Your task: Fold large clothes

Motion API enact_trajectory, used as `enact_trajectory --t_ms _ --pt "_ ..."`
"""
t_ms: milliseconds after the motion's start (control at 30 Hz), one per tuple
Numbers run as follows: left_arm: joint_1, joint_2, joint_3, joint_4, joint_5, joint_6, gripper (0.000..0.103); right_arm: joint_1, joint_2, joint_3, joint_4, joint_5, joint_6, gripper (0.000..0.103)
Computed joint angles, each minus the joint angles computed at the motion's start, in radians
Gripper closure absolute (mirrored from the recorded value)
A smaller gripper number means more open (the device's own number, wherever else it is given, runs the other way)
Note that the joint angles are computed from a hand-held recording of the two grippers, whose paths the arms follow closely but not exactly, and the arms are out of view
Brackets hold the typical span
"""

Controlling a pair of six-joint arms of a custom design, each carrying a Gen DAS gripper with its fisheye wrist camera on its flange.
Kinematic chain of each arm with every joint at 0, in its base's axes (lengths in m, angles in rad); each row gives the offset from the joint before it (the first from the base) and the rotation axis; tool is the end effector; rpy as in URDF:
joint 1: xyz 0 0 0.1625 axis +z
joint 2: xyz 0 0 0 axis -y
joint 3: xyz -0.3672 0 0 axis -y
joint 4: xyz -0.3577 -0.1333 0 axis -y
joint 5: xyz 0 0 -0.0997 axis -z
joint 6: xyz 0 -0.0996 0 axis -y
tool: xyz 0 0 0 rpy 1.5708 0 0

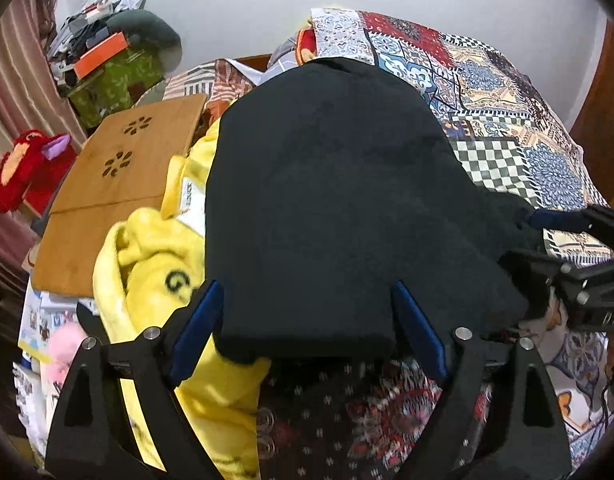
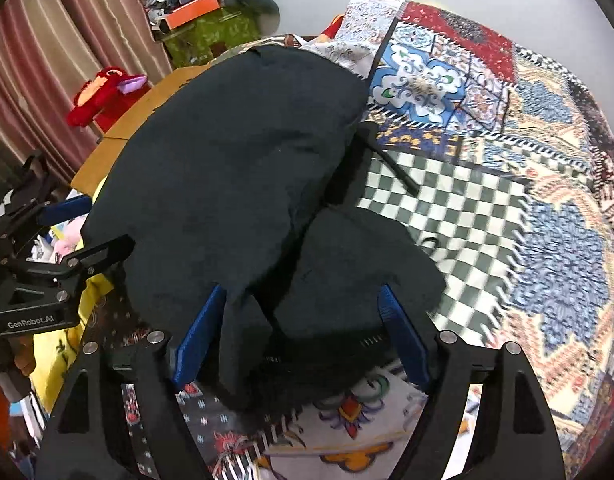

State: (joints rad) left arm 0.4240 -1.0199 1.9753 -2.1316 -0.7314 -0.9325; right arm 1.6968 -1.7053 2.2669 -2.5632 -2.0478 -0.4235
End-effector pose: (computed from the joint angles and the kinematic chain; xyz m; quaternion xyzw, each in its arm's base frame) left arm -0.3386 -0.3804 0.0836 0.1752 0.8818 -0.2539 0.3567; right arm 0.1348 -0.3670 0.2971 0.2089 -0.9273 0.1712 0.2590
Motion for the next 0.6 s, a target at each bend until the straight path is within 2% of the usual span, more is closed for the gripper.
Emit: enact_trajectory --t_ms 133,300,400,600 --pt "-0.045 -0.051 0.014 0.081 -0.009 -0.109 0.017 0.043 -0.068 0.003 0.049 -0.045 0.030 0.026" --pt "-0.148 -0.129 0.027 0.168 0.013 -0.212 0.017 0.120 -0.177 0.003 0.111 -0.057 0.055 0.026" --pt "-0.241 -0.174 0.000 0.276 0.057 -0.290 0.017 0.190 -0.249 -0.016 0.160 -0.052 0.093 0.026" --pt "-0.416 -0.225 -0.081 0.489 0.168 -0.428 0.017 0.403 -0.347 -0.070 0.170 -0.091 0.169 0.026"
